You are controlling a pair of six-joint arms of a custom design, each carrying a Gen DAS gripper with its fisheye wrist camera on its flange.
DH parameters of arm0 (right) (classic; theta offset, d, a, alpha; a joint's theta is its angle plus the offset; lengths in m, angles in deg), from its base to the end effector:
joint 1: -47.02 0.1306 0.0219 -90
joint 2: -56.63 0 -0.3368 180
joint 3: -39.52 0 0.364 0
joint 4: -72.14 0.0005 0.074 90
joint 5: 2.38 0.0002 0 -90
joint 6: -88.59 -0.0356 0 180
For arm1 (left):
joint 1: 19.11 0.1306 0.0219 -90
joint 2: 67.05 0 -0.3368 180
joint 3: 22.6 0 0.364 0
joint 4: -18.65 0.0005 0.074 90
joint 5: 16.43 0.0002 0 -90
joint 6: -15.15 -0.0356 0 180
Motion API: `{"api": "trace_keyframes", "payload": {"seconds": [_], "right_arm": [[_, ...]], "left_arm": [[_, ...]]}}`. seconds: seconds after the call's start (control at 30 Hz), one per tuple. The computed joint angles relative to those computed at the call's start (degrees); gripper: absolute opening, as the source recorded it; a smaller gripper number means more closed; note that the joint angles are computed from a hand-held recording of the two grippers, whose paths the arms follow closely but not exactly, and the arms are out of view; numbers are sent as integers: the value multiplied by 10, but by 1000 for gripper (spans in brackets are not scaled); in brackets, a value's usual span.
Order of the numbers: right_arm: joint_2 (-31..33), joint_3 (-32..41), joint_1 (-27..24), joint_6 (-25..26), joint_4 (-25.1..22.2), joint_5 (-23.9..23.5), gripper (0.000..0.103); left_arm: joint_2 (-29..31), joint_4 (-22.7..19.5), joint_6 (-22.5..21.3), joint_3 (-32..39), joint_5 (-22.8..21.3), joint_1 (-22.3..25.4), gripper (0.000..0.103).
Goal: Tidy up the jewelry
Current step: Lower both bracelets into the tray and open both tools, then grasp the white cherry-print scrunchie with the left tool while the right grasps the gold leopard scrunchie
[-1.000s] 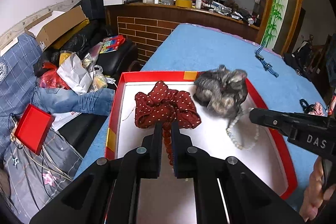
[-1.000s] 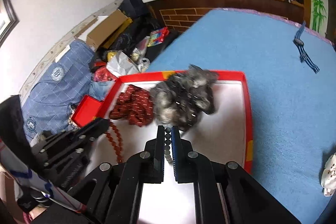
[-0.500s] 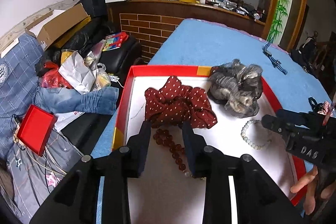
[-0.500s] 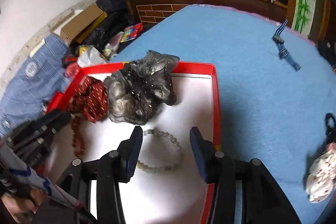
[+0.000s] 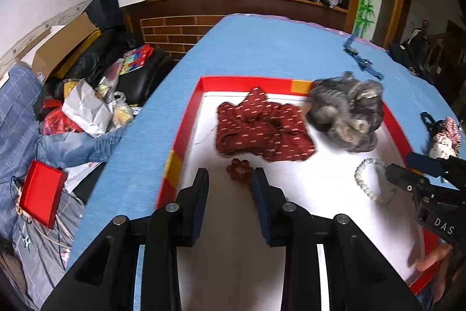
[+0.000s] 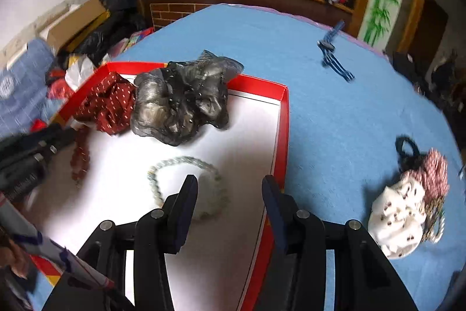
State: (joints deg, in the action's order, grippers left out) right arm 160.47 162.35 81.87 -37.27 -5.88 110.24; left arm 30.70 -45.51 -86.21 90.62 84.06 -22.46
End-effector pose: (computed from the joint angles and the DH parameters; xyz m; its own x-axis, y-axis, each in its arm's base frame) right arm 0.4196 0.2749 0.4843 -0.7841 0.1129 -0.6102 0.1164 0.9926 0.0342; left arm 0.4887 -0.0356 0.4794 -0.7002 0.2350 -0.6741 0.3217 0.9468 -0.0040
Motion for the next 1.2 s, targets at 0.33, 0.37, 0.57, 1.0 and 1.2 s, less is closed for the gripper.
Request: {"api": "trace_keyframes", "payload": {"seconds": [0.33,0.37,0.57,1.0,1.2], "right_arm": [[-97,-75,-28,-28,116,-125,63],[-112,-89,-31,-30,135,-142,63],[-165,-133,-34,-56,162,-136,63],[-320,-274,-51,-100,129,-75,63],[-393,-304,-114,-97,61,-46,63]], "left_arm": [[-11,-35,2,40,20,-21,59],[-12,-39,5,42,21,-21,60],[-40,-44,15,27,24,-32,60],[-120,-27,19,-56,33,-144,64],[-104,-42,31,-40,39,-201,64]]}}
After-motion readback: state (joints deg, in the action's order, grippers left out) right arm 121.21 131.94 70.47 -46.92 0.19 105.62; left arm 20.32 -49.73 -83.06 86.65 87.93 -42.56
